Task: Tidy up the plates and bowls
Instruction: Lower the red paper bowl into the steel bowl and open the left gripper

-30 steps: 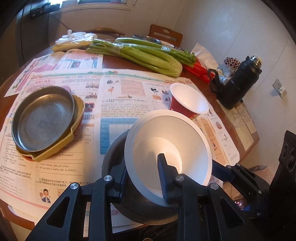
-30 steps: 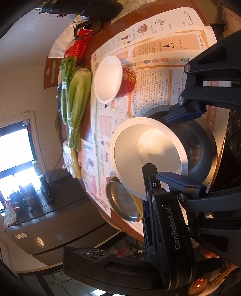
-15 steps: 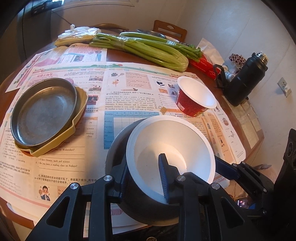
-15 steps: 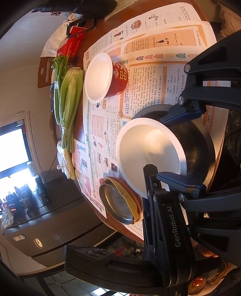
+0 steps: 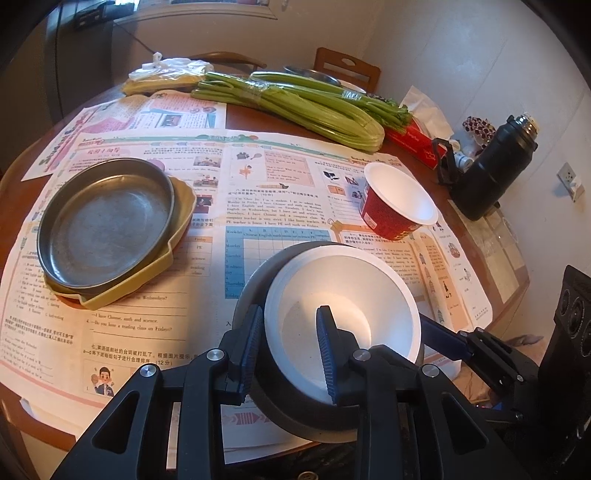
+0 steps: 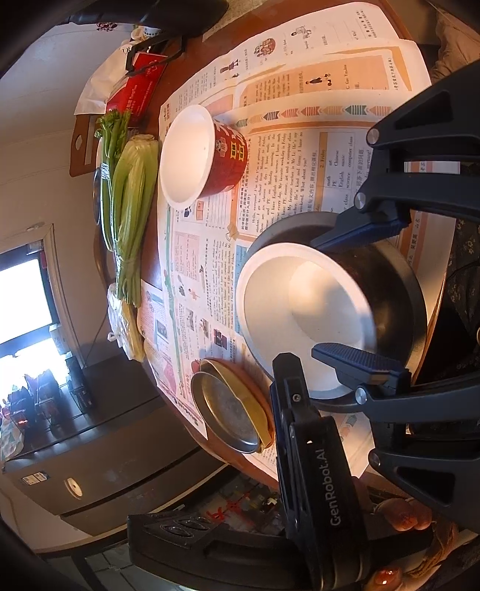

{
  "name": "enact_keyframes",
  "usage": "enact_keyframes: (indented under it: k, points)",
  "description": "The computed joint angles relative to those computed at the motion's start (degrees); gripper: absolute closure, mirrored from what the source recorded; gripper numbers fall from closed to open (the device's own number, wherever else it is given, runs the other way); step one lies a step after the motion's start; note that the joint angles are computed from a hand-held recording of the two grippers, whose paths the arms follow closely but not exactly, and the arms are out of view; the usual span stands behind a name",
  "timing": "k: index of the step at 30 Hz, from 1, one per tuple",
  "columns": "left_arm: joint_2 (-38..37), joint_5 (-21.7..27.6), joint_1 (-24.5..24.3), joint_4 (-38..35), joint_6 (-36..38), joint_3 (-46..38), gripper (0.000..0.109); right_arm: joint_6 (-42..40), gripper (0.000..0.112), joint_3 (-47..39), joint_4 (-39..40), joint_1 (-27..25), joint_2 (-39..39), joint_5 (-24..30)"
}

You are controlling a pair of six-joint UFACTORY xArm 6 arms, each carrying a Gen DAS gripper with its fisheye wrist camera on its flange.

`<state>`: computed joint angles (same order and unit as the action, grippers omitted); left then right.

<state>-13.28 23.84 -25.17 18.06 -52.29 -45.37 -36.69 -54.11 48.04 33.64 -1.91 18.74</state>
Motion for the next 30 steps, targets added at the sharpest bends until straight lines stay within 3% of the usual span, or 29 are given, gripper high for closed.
enact_keyframes:
  k: [19,30]
  points:
    - [-2.42,2.53,-0.7,5.83,-4.86,0.25,0.063,0.42,0.062,0.6,0.75,-0.72,-1.12,-1.79]
    - [-3.5,3.43,-2.23,10.1,-7.89,-0.43,0.056,0.06,0.061,2.01,1.52,-1.74,-3.22,-5.83]
